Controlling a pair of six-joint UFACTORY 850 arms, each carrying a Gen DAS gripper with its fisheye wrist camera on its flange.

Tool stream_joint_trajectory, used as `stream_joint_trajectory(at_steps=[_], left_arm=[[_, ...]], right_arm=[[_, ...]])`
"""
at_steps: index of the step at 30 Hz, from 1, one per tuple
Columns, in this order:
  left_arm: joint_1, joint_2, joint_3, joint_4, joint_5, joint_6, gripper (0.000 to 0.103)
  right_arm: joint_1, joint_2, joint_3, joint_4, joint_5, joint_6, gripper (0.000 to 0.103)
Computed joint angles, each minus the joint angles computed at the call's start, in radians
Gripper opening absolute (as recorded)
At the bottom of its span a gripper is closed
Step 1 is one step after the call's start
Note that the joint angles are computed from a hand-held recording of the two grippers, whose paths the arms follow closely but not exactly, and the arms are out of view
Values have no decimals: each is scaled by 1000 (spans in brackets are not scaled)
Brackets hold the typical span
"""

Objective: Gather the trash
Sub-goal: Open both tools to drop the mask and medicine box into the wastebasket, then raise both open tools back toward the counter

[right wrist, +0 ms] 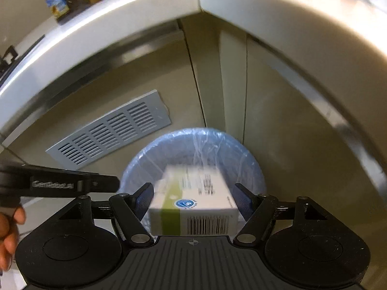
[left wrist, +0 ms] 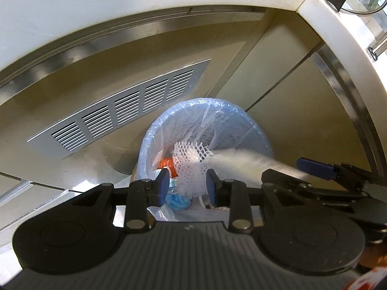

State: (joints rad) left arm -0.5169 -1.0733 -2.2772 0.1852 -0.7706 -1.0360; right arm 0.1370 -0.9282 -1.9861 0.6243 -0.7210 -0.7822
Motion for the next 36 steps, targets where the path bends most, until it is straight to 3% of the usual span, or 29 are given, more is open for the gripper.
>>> stream_joint_trajectory(at_steps=[12, 20, 36], left_arm=[[-2, 38, 65, -5, 41, 11, 29], [-10, 77, 85, 34, 79, 16, 29], [-27, 58, -106, 168, 64, 39, 29]], right_arm=[[-16, 48, 68, -95, -23, 47, 76], [-24, 115, 115, -29, -2, -8, 76], [-41, 204, 101, 219, 57, -140, 76]])
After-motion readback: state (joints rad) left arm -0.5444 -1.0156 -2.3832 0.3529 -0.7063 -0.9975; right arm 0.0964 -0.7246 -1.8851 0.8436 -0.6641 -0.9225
